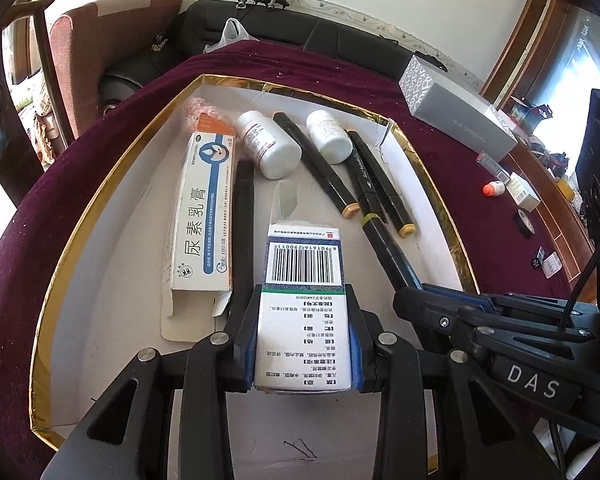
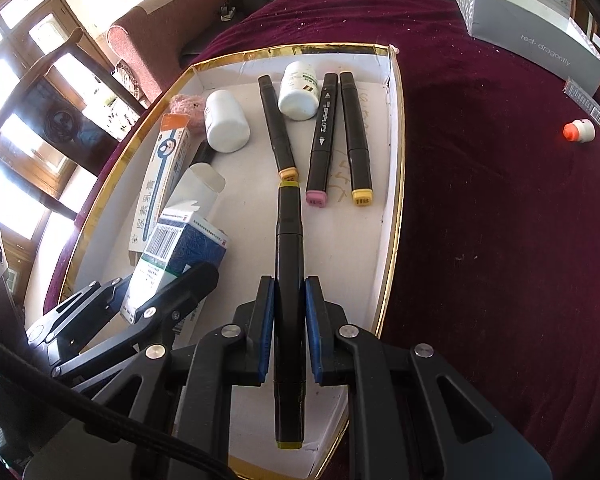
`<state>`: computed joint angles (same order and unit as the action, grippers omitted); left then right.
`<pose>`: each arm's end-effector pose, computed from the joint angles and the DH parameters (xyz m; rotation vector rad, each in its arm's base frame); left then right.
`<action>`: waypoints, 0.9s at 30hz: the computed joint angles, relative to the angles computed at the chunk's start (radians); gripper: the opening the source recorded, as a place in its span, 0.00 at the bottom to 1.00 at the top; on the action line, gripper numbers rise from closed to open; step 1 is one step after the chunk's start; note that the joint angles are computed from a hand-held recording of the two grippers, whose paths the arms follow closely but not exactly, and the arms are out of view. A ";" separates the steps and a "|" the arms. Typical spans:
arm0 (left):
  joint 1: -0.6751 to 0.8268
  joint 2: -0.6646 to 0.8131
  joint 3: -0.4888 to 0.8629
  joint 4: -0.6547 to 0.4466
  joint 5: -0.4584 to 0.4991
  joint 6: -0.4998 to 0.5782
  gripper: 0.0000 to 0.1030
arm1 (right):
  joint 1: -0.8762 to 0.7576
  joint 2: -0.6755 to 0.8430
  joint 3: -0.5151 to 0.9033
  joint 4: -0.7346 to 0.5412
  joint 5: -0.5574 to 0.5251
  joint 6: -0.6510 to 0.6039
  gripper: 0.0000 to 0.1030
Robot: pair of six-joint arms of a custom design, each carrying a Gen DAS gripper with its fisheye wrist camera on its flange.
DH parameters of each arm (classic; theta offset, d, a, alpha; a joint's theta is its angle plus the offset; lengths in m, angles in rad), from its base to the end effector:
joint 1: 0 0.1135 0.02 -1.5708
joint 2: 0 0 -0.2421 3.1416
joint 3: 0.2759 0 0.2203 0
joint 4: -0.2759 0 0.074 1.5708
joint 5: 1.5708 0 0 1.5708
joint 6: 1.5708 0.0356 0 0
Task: Organize objects
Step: 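Lower both items into the tray and open both grippers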
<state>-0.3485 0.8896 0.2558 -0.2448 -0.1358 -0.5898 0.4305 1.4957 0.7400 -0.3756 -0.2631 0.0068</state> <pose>0.1366 -0.0445 0.1403 -0.3551 2.4288 -0.2512 0.2173 0.1100 0.1552 -0.6527 2.6513 0.4847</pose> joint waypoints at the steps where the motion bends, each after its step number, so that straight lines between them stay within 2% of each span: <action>1: -0.001 0.003 0.001 0.002 -0.004 0.000 0.29 | 0.002 0.000 -0.001 0.002 0.003 0.001 0.13; 9: 0.017 -0.015 -0.007 0.000 0.005 -0.009 0.29 | 0.042 0.003 -0.009 0.029 0.069 0.014 0.13; 16: 0.018 -0.025 -0.003 -0.016 0.009 -0.023 0.30 | 0.041 -0.001 -0.014 0.037 0.073 0.019 0.12; 27: 0.031 -0.054 0.000 -0.053 -0.001 -0.041 0.49 | 0.000 -0.018 -0.025 0.041 0.012 0.029 0.13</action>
